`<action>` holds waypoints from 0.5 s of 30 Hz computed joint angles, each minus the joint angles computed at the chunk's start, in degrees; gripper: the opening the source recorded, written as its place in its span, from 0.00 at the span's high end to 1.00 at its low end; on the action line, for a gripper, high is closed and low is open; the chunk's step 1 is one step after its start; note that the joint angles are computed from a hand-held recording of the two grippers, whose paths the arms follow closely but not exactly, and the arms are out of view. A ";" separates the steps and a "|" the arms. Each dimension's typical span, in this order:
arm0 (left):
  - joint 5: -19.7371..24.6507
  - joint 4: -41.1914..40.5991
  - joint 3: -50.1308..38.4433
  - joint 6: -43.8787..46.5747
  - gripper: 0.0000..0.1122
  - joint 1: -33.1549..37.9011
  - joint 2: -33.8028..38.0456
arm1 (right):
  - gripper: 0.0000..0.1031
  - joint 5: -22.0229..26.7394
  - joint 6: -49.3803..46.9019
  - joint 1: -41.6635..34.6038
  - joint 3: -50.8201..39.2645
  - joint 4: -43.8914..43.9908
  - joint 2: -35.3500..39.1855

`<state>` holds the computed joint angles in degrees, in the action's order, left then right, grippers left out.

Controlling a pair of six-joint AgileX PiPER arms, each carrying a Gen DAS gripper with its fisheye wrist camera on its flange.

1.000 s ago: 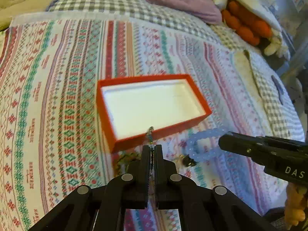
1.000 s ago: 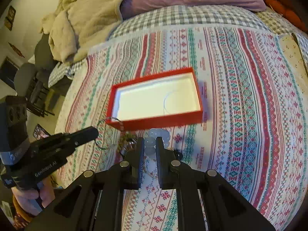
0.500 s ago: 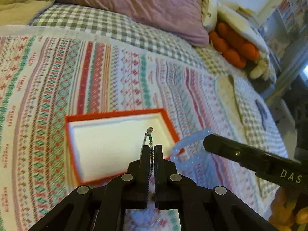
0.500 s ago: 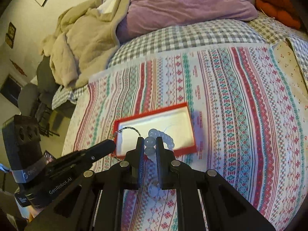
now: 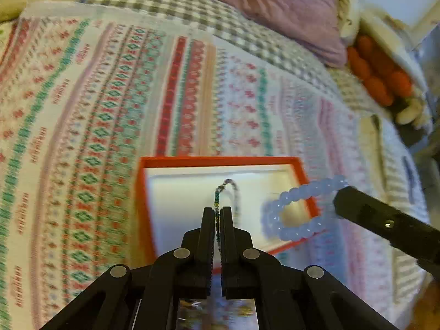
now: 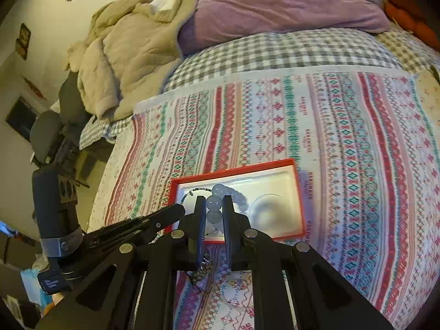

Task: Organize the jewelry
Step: 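Lift both bracelets and carry them over the open red box, then lower both bracelets into the red box and open both tools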

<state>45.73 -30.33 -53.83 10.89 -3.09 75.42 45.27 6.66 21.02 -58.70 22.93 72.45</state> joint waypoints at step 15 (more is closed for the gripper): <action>-4.81 14.56 -0.10 -8.29 1.00 -6.01 2.45 | 0.88 -0.34 4.04 -0.50 2.12 -10.05 4.96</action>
